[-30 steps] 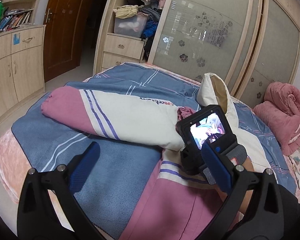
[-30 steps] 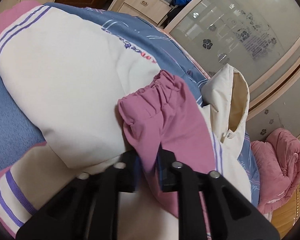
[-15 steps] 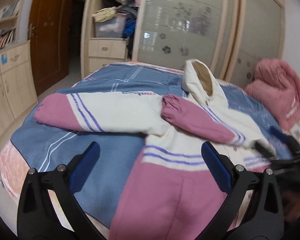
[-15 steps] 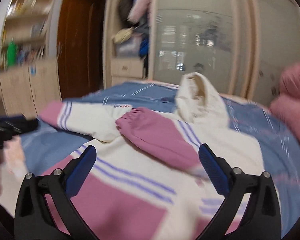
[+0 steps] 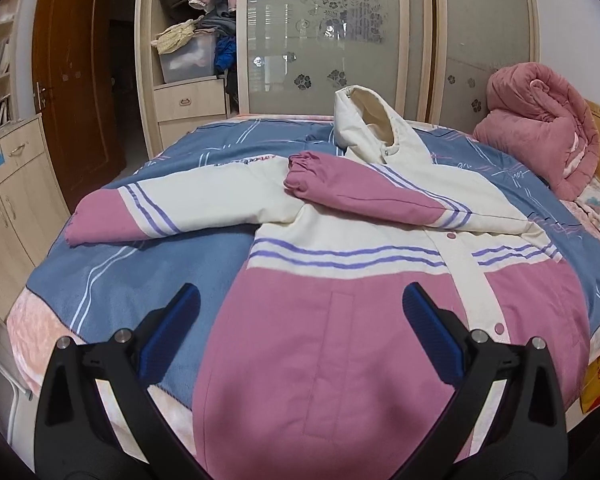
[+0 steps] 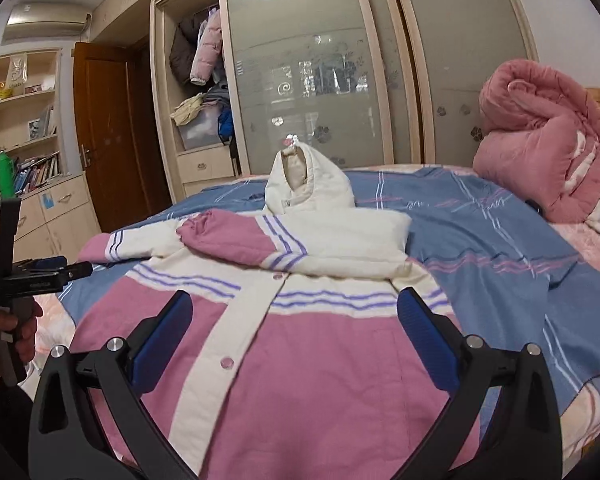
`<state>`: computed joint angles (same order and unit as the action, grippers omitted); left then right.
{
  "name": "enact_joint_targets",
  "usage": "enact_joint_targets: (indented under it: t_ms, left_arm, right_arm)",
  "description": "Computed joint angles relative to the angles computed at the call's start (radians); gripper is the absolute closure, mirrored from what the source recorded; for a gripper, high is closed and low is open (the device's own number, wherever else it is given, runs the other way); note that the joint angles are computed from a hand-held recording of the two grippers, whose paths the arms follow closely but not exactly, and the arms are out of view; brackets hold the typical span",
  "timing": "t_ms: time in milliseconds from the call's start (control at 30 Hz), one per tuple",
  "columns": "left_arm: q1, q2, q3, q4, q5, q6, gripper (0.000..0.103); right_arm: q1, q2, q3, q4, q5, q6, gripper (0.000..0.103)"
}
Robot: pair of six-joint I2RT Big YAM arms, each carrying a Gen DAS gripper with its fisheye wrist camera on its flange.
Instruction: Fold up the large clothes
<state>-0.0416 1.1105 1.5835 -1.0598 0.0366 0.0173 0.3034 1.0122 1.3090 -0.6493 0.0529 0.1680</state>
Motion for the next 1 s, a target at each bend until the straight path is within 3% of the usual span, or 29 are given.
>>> enact_joint_targets:
  t_ms: [333, 633, 1000]
  left_arm:
    - [-0.027, -0.029, -0.031, -0.025, -0.009, -0.019, 0.002]
    - [-0.063, -0.024, -0.040, -0.024, -0.036, -0.017, 0.002]
    - [-0.056, -0.022, -0.046, -0.021, -0.035, -0.015, 0.002]
  right_arm:
    - [-0.031, -0.042, -0.026, 0.003, -0.031, -0.004, 0.001]
    - [-0.022, -0.040, -0.025, -0.003, -0.008, -0.025, 0.001]
    - [-0.013, -0.033, -0.021, -0.001, -0.011, -0.018, 0.001]
